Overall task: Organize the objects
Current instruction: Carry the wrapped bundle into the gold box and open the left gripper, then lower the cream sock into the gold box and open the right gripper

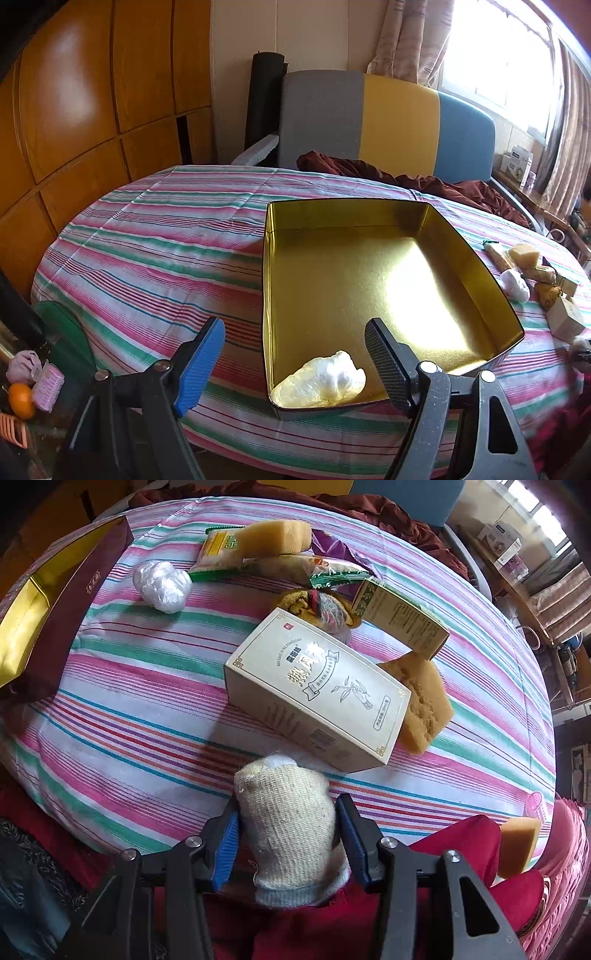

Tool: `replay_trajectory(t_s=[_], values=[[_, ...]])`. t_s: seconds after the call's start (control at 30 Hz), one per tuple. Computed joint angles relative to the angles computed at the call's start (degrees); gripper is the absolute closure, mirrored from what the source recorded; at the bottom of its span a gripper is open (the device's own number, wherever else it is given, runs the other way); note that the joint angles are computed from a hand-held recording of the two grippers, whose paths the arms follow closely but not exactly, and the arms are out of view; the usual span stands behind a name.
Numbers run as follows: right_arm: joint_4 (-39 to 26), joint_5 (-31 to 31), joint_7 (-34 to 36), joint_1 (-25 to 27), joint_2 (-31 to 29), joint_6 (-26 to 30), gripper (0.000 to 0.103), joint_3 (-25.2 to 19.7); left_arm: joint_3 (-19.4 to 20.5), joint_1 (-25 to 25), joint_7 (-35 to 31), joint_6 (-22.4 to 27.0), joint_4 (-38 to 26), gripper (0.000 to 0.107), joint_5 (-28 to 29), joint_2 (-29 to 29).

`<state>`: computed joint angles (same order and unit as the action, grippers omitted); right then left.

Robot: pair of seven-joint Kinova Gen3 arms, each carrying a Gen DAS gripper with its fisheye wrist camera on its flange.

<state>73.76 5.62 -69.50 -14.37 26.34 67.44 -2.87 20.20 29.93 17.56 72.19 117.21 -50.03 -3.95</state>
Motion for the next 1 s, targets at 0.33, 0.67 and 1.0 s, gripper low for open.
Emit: replay_trajectory(t_s=[0.33,0.67,1.0], values=[[1.1,-13.2,4.8,1.8,-2.8,-1.2,0.053,-5.4,-0.3,-1.5,3.1,2.3,0.9,0.024,1.3,-1.5],[-1.8,-25.8,5.0,-7.4,-1.4,-6.2,0.053,-10.9,0.5,-3.8,5.2,2.4,2.5,0.016,1.9,-3.6],[-4.8,-23.8,0.5,-16.7,5.7,-7.9,0.052,-11.9,0.8,-5.7,5.7,1.2,3.7,0.012,2.5,-4.7]])
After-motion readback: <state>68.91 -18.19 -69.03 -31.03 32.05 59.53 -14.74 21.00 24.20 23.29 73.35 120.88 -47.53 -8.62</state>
